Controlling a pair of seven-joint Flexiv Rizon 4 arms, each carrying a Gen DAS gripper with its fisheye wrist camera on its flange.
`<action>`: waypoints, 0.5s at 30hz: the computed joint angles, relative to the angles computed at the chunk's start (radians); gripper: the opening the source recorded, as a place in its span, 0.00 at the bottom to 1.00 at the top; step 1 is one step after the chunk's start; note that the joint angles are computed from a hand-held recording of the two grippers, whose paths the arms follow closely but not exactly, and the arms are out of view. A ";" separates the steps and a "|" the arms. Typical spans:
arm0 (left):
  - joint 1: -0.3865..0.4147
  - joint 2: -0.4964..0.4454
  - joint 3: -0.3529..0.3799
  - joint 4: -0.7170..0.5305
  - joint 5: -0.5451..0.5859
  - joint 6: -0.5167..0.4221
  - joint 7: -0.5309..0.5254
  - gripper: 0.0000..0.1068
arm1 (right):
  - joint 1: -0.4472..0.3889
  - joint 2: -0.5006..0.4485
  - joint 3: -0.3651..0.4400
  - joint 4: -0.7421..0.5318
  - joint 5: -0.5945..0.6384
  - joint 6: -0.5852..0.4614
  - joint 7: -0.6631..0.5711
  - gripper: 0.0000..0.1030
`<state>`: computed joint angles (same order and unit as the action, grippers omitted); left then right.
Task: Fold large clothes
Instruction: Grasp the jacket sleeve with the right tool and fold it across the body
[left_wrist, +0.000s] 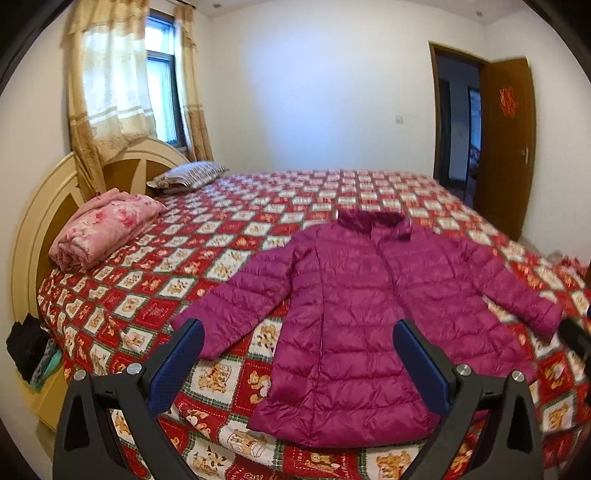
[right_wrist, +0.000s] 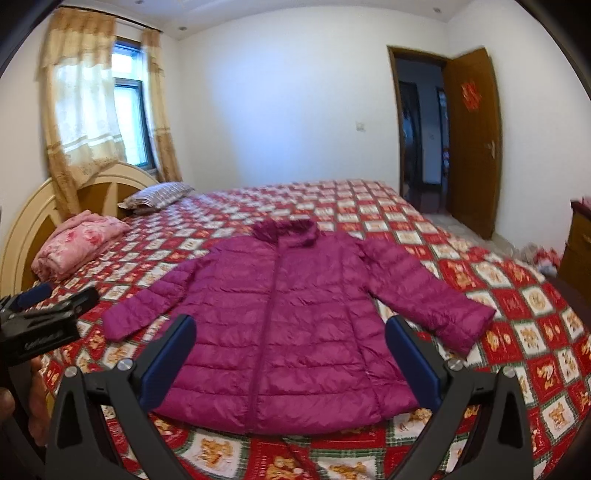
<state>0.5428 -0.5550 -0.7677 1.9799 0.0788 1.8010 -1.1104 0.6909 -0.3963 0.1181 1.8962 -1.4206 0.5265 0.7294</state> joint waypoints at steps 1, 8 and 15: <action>-0.024 -0.004 0.024 -0.011 -0.001 0.000 0.004 0.95 | -0.011 0.006 -0.001 0.016 0.006 0.008 0.015 1.00; -0.244 -0.071 0.222 -0.150 -0.062 -0.079 0.080 0.95 | -0.118 0.072 0.003 0.172 0.116 0.044 0.135 1.00; -0.474 -0.176 0.408 -0.327 -0.166 -0.122 0.134 0.95 | -0.273 0.116 -0.020 0.334 0.154 0.214 0.289 0.99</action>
